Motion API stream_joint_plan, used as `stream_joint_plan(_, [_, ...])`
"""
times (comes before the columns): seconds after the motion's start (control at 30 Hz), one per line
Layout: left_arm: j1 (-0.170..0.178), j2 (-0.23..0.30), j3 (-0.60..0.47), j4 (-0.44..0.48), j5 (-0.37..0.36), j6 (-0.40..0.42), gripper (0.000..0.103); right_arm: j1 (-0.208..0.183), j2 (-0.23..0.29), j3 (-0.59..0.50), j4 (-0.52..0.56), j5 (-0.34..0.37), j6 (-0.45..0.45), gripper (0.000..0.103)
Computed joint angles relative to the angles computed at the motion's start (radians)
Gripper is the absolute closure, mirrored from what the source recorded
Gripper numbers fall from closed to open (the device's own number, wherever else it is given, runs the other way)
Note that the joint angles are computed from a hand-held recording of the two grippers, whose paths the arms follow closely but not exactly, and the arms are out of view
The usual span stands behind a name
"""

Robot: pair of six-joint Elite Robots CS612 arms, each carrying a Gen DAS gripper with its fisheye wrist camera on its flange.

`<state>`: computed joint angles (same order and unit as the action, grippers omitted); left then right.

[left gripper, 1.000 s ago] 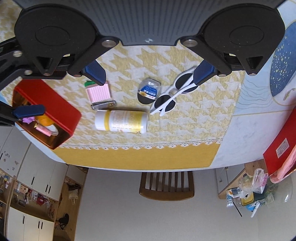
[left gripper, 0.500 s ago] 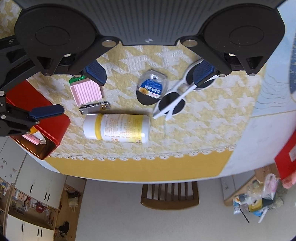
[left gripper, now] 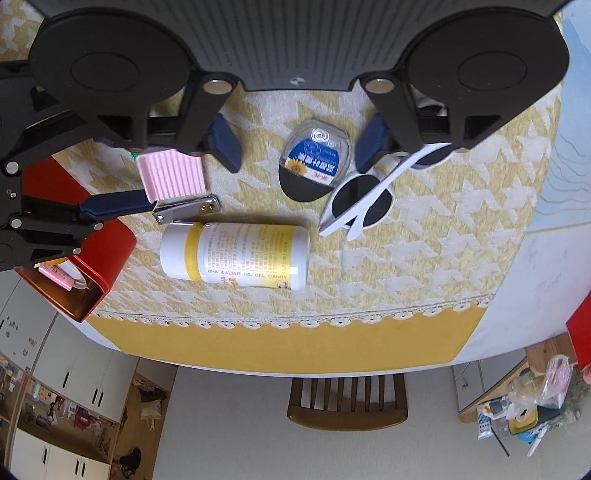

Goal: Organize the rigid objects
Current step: 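Grasp the blue-labelled round case with the left tool while the right tool grasps the pink soap dish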

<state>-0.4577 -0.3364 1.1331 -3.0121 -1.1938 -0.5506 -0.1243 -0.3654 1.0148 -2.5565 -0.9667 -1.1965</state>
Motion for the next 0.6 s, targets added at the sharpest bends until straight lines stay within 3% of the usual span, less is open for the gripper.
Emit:
stream_joint_plan(0.13, [-0.002, 0.003, -0.012, 0.017, 0.017, 0.017, 0.061, -0.001, 0.001, 0.000, -0.007, 0.003, -0.003, 0.056])
stream_joint_plan(0.6, [-0.009, -0.006, -0.005, 0.033, 0.036, 0.001, 0.062, -0.013, -0.013, 0.034, -0.068, 0.031, 0.082, 0.056])
